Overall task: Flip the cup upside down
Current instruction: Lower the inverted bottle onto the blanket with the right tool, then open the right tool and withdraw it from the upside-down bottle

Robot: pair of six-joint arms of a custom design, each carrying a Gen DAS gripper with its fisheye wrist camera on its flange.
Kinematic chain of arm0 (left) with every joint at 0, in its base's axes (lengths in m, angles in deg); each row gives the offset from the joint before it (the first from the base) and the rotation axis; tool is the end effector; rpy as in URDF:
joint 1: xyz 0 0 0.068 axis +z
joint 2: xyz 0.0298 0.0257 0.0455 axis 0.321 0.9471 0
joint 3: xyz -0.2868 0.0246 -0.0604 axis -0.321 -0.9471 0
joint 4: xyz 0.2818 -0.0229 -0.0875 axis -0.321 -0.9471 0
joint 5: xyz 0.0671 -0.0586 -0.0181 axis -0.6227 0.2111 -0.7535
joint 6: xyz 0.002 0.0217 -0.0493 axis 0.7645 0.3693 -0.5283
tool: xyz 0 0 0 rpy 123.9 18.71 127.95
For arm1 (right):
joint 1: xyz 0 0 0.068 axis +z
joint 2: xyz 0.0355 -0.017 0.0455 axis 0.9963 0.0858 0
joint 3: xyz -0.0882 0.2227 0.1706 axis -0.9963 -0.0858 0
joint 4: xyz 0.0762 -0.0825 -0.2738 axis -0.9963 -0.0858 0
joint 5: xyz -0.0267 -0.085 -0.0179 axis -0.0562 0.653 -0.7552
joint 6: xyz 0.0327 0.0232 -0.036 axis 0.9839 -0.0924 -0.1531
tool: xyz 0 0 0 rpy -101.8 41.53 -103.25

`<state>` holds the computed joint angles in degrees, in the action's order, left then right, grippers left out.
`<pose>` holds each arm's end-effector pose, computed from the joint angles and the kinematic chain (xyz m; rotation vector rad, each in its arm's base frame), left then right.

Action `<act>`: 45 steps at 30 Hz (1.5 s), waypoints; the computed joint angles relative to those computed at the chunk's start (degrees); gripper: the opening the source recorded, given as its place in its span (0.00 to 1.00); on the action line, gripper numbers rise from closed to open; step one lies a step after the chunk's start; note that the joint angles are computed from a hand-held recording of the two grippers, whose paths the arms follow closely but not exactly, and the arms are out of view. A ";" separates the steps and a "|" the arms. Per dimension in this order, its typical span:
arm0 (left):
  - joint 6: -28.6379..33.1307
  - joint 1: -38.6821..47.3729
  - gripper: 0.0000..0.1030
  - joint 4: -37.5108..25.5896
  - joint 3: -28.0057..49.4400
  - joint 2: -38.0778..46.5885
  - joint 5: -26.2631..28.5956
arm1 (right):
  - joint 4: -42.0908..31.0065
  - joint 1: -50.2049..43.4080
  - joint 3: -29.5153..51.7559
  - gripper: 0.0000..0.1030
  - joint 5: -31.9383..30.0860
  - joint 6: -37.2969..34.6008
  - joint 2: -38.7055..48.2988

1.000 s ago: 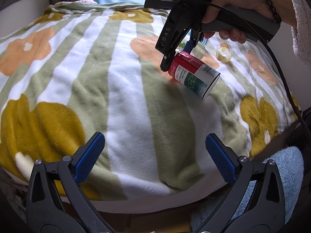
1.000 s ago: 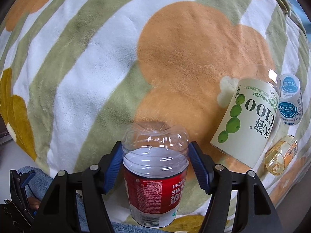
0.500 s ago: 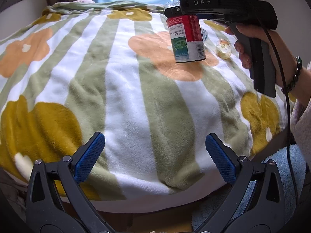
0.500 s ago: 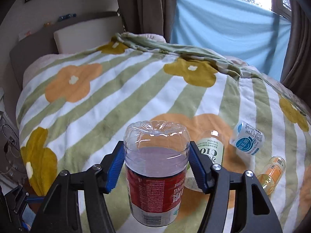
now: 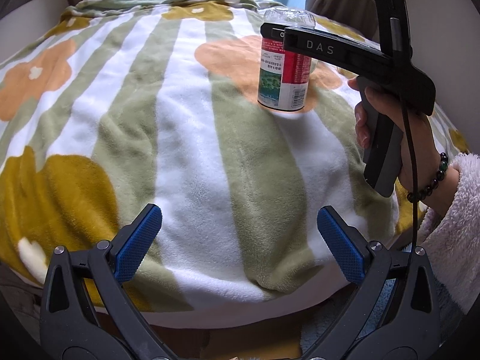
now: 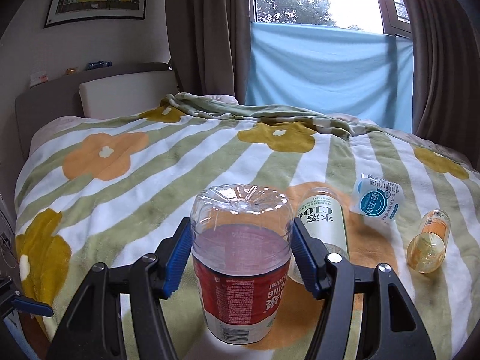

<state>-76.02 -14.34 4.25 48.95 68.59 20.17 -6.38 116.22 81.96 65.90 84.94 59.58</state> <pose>0.1314 -0.0736 0.0870 -0.1649 2.4975 -0.1281 0.2841 0.1794 0.1324 -0.7119 1.9048 0.4963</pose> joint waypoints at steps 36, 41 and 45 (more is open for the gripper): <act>-3.18 -4.26 1.00 -7.39 0.19 -8.09 -5.45 | -1.97 -1.24 -13.39 0.99 0.78 -1.16 -20.66; -7.56 -11.90 1.00 -22.72 5.89 -18.69 -15.73 | -26.43 0.43 -15.81 0.99 6.56 1.02 -47.07; -10.50 -15.60 1.00 -34.02 11.85 -28.00 -21.15 | -45.18 2.56 -14.36 0.99 13.21 2.15 -66.51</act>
<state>-86.52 -29.95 -29.78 60.81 40.59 -0.98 -51.56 118.78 67.60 79.11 87.10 -6.94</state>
